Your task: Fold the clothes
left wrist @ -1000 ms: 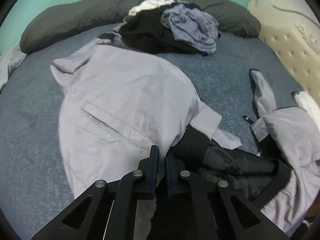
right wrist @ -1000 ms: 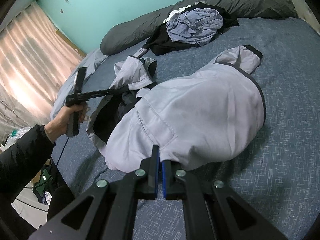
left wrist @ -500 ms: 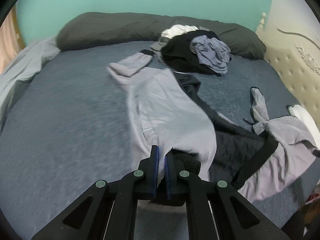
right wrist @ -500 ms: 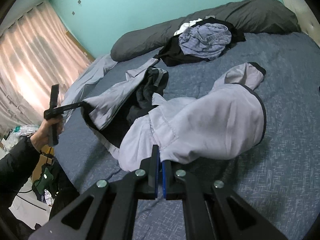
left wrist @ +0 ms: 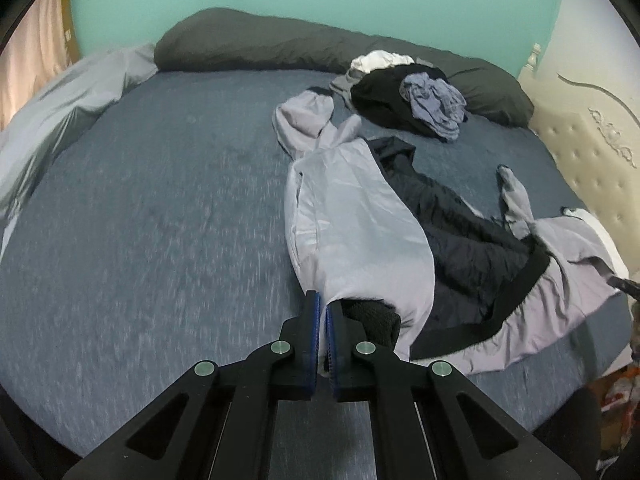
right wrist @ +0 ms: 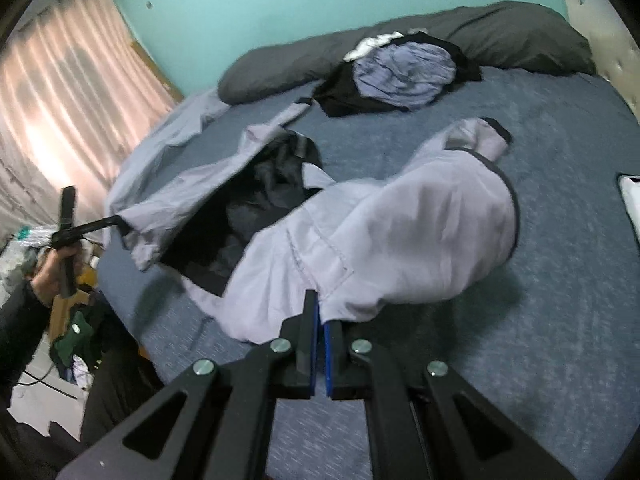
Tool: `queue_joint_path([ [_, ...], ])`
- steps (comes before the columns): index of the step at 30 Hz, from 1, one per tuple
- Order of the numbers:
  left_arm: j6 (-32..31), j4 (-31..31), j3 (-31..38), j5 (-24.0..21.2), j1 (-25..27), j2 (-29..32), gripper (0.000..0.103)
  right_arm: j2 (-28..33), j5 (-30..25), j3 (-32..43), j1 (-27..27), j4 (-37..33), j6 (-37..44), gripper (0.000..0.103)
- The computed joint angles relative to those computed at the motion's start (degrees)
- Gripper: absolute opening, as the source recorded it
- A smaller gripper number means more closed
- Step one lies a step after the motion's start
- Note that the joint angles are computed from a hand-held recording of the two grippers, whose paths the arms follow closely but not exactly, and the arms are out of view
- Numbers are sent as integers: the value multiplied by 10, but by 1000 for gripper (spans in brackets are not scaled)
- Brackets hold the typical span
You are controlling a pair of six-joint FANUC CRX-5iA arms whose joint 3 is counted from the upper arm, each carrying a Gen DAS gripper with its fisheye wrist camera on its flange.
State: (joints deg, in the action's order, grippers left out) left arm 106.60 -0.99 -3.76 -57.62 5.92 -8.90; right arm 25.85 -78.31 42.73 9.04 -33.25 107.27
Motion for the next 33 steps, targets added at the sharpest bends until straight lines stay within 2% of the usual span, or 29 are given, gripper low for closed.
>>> queue_joint_path([
  [4,-16,31,-39,1,3,-20,2,-7,11,-21,-11,26,-18,2],
  [10,-16,27,-49,-5,-27,-14,0,-12,42,-40,-43,20,-47,2],
  [15,2,23,-38,-6,-30,12,0,8,8,-31,-31,50,-57,2],
  [18,8,10,-15,-9,-39,29,0,6,6,-40,-20,78,-68,5],
  [28,-2,-7,95,-15,-57,108,0,-15,0,-41,-33,70,-55,5],
  [33,-4,-12,152,-23,-66,153,0,-30,22,-52,-46,81,-51,5],
])
